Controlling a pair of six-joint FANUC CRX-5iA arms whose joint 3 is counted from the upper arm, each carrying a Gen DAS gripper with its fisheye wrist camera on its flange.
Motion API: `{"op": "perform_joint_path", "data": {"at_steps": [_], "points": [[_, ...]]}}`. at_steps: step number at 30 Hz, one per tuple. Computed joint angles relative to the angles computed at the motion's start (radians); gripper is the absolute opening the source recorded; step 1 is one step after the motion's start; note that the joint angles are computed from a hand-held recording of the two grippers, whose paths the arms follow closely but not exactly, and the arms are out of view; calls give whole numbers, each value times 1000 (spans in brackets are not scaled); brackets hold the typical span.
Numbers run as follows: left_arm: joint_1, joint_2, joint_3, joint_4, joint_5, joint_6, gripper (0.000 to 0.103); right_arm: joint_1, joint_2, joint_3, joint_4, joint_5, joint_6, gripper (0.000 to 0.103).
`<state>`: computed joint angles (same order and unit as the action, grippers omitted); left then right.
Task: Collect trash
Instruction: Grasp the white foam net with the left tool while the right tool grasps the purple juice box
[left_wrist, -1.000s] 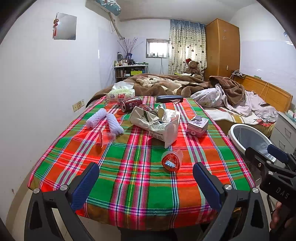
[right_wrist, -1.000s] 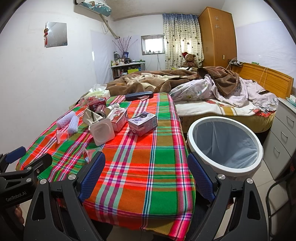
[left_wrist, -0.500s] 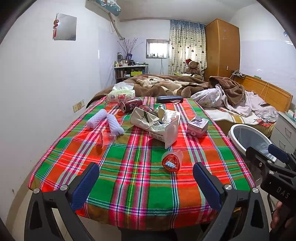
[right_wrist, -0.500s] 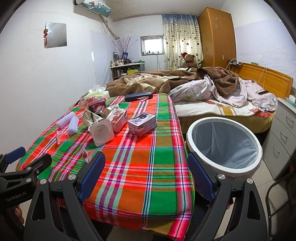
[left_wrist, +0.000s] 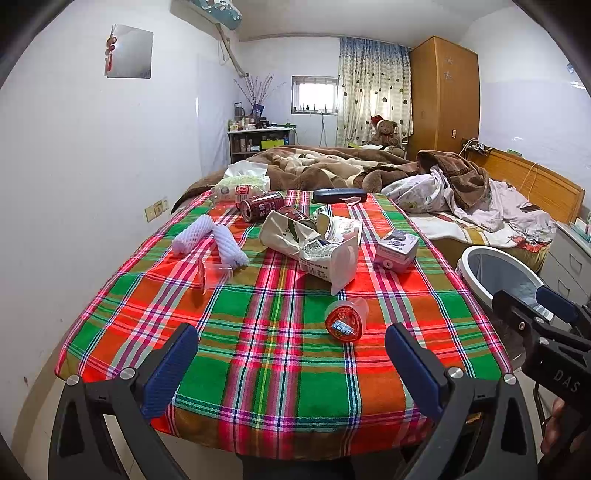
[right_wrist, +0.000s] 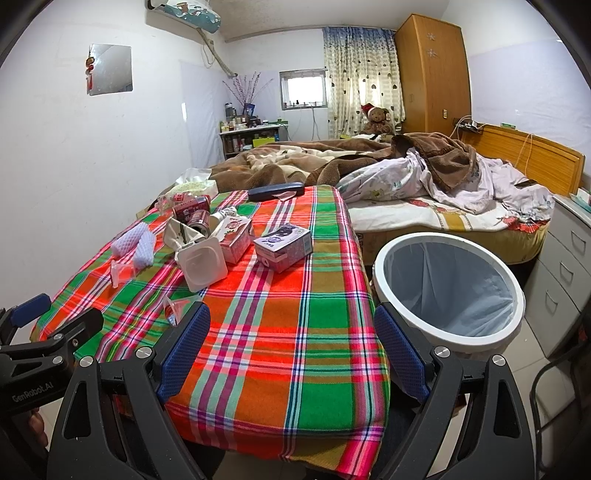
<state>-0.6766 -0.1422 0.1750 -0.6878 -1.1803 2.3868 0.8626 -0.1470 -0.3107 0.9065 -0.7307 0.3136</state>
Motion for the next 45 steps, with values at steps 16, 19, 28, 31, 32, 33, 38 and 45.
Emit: {"op": "perform_joint_path", "data": {"at_steps": [16, 19, 28, 31, 32, 33, 38, 45], "points": [[362, -8, -81, 259, 164, -224, 103, -81, 225, 216, -52, -15, 24, 92], [432, 3, -84, 295, 198, -262, 103, -88, 280, 295, -115, -50, 72, 92], [625, 96, -34, 435, 243, -403, 95, -115, 405, 467, -201, -122, 122, 92], [655, 145, 11, 432, 225, -419, 93, -118, 442, 519, -233, -146, 153, 92], [669, 167, 28, 450, 217, -445, 93, -119, 460, 549, -252, -166, 176, 91], [685, 180, 31, 483, 222, -471, 92, -120, 473, 569, -267, -177, 187, 88], [717, 266, 93, 540, 192, -542, 84, -124, 517, 639, -306, -215, 225, 86], [735, 361, 173, 578, 161, -588, 67, -138, 575, 738, -359, -276, 266, 71]]}}
